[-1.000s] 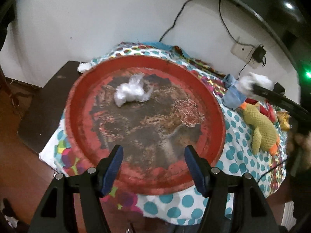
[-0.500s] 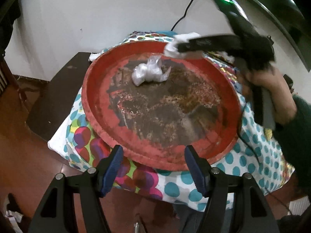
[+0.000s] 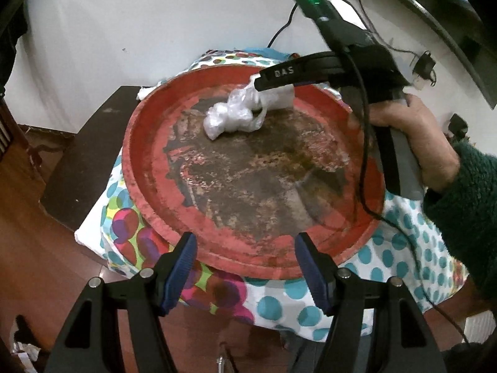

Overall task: Organize objects
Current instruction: 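Carry the white towel to the red tray and release it with the right gripper, then move the right gripper to the yellow duck plush and grasp its body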

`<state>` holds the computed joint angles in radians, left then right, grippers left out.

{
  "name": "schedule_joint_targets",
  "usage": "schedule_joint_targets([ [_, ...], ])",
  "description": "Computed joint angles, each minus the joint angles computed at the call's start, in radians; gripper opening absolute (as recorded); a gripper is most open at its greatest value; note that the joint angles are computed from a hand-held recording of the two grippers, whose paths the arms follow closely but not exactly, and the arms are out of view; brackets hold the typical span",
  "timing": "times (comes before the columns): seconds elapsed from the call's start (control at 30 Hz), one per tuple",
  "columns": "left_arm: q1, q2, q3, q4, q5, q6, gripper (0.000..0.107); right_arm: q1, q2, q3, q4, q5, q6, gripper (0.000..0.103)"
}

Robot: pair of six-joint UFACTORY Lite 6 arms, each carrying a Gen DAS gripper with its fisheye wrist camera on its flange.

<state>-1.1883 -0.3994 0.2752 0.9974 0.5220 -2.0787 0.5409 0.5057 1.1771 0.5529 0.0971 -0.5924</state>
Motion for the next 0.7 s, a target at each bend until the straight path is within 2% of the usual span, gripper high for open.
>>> schedule_joint_targets([
  [0.07, -0.02, -0.024, 0.011, -0.013, 0.016, 0.009, 0.067, -0.018, -0.077, -0.062, 0.11, 0.0, -0.116, 0.06],
  [0.17, -0.069, -0.02, 0.038, -0.024, 0.058, -0.008, 0.067, -0.058, -0.242, -0.189, 0.065, 0.003, -0.106, 0.063],
  [0.23, -0.103, 0.009, 0.072, -0.024, 0.076, -0.023, 0.067, -0.116, -0.371, -0.277, 0.074, 0.052, -0.151, 0.064],
  [0.3, -0.125, 0.043, 0.106, -0.025, 0.085, -0.031, 0.067, -0.217, -0.521, -0.378, 0.066, 0.123, -0.212, 0.065],
  [0.37, -0.157, 0.089, 0.151, -0.023, 0.093, -0.039, 0.067, -0.37, -0.646, -0.456, 0.06, 0.215, -0.309, 0.075],
  [0.43, -0.193, 0.168, 0.223, -0.013, 0.11, -0.041, 0.067, -0.517, -0.711, -0.493, 0.03, 0.273, -0.384, 0.076],
  [0.5, -0.203, 0.241, 0.292, -0.018, 0.106, -0.03, 0.067, -0.675, -0.722, -0.501, -0.079, 0.297, -0.426, 0.076],
  [0.6, -0.201, 0.312, 0.36, 0.023, 0.054, -0.064, 0.067, -0.847, -0.643, -0.444, -0.181, 0.342, -0.485, 0.076],
  [0.7, -0.189, 0.409, 0.456, 0.049, 0.012, -0.075, 0.067, -0.92, -0.556, -0.4, -0.325, 0.324, -0.488, 0.076],
])
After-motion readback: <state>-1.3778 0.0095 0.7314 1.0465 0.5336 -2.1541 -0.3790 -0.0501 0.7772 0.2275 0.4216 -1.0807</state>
